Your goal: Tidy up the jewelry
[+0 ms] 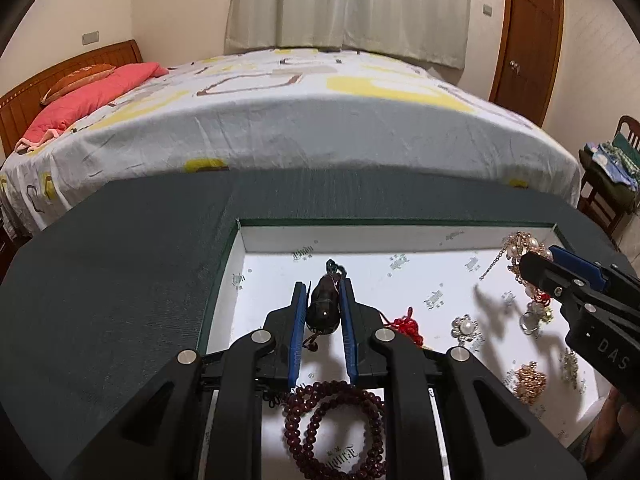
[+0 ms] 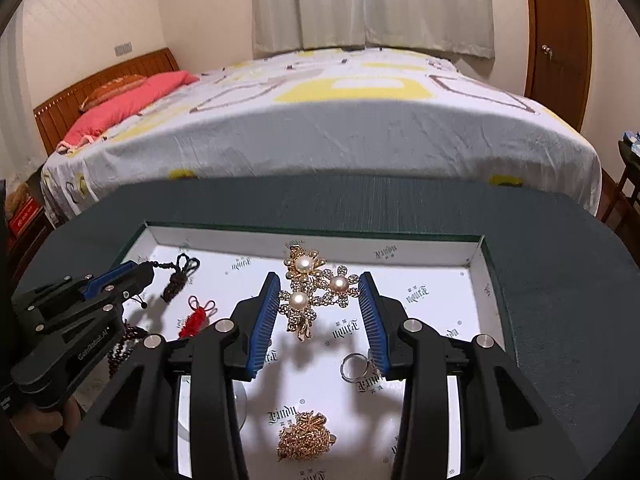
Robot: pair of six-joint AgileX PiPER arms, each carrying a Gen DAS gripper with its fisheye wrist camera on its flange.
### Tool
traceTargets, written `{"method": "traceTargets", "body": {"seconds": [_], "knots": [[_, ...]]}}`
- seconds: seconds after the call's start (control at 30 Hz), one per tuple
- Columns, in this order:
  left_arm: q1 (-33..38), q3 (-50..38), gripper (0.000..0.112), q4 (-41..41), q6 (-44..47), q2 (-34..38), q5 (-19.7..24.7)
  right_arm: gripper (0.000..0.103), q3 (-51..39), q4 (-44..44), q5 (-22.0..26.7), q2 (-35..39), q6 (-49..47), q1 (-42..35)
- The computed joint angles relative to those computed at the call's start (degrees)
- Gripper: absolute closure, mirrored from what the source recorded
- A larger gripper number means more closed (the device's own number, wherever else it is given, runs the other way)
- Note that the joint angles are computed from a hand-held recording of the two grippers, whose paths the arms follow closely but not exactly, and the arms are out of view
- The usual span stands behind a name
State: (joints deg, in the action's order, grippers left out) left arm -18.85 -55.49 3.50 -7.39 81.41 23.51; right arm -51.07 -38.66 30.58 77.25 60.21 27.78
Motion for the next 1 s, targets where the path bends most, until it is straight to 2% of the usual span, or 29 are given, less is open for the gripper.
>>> {"method": "traceTargets", "body": {"seconds": [0.23, 0.4, 0.5, 0.67, 0.73, 0.9, 1.0], "knots": [[-0.1, -3.9, 0.094, 0.5, -0.6, 2.9, 5.3, 0.063, -3.1, 5.0, 2.8, 2.7, -5.1, -0.3], [-0.7, -4.2, 0.094, 1.9, -1.7, 3.2, 6.0, 0.062, -3.0, 4.7, 3.1, 2.8, -4.7, -0.2], [-0.8, -4.4, 0.089, 2.5, -2.3, 3.2, 6.2, 0.062, -2.9, 4.5, 3.2, 2.8, -4.6, 0.0], [-0.9, -4.5, 0.069, 2.5, -2.7, 3.1, 6.4, 0.061, -2.6, 3.9, 3.0, 2.3, -4.0, 0.0], [-1.0, -4.4, 0.065, 2.6, -2.9, 2.9, 6.2, 0.052, -2.5, 3.3, 2.9, 2.1, -3.6, 0.0], [-1.4, -3.8, 0.055, 3.6, -3.8, 2.3, 5.7, 0.05, -1.7, 1.2, 2.8, 1.0, -1.3, 0.6], [-1.6, -3.4, 0.049, 3.8, -4.0, 1.6, 5.7, 0.043, -1.2, -0.1, 3.2, 0.2, 0.5, 1.3]]}}
